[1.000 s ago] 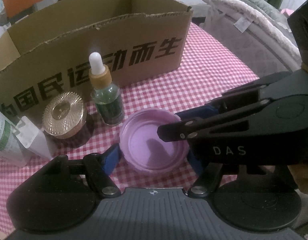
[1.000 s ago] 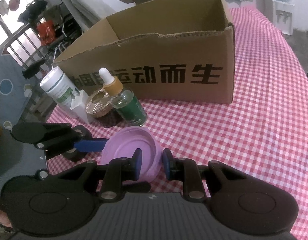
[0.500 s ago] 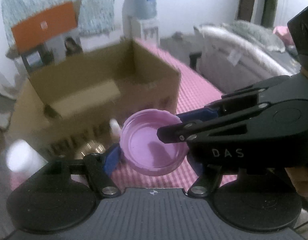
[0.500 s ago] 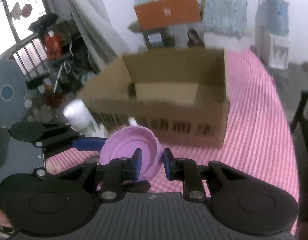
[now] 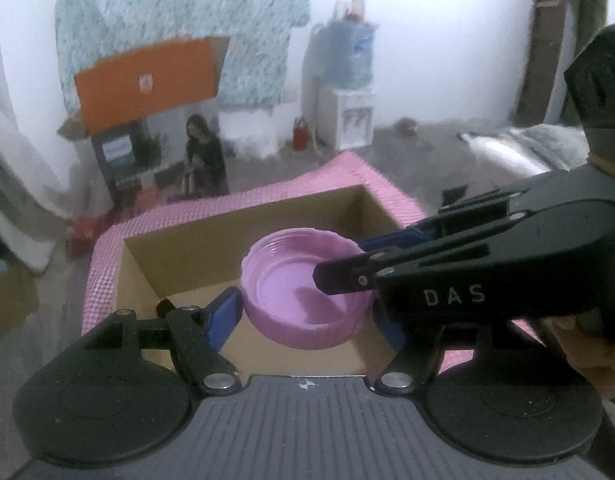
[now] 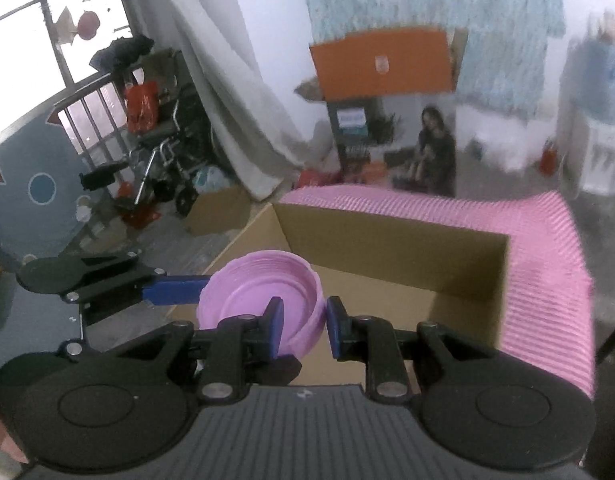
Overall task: Organize rigid objects
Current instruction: 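Lower the pink bowl into the box and open the right gripper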
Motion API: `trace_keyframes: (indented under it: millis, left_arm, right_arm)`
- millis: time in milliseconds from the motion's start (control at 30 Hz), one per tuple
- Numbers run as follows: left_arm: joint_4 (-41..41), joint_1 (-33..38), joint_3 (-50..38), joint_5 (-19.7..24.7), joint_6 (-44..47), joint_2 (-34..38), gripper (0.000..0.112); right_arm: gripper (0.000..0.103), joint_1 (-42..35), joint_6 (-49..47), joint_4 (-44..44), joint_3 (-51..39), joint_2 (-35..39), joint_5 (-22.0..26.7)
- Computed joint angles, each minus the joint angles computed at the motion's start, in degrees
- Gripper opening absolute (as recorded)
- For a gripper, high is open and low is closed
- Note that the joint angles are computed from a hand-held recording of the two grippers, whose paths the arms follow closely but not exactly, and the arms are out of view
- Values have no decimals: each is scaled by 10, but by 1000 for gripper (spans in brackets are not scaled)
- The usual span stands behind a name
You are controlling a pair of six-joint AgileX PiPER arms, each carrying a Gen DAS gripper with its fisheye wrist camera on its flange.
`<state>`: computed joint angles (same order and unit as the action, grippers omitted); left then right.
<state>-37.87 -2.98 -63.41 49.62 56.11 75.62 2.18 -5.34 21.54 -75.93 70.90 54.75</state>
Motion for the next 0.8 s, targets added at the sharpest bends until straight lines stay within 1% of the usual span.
trace_keyframes:
  millis: [100, 167, 267, 400, 500, 600, 733, 800]
  left_arm:
    - [54, -24, -68, 3, -57, 79, 71]
    - [94, -40, -123, 15, -102, 141, 71]
    - [150, -63, -207, 39, -156, 230, 72]
    - [208, -81, -293, 74, -201, 319, 72]
    - [241, -85, -356, 101, -220, 377, 72]
    - [267, -88, -397, 116, -230, 409, 72]
    - [288, -90, -419, 113, -236, 429, 73]
    - [294, -90, -413, 102, -239, 428, 74]
  right_arm:
    - [25, -34, -19, 49, -86, 114, 45]
    - [25, -45, -17, 65, -126, 174, 67]
    - [25, -54, -4, 73, -197, 270, 100]
    - [25, -55, 15, 67, -278, 373, 133]
    - [25, -50, 26, 60, -308, 420, 140]
    - [25, -48, 37, 62, -339, 459, 147]
    - [26, -48, 41, 73, -354, 485, 148]
    - [26, -47, 43, 77, -356, 490, 145]
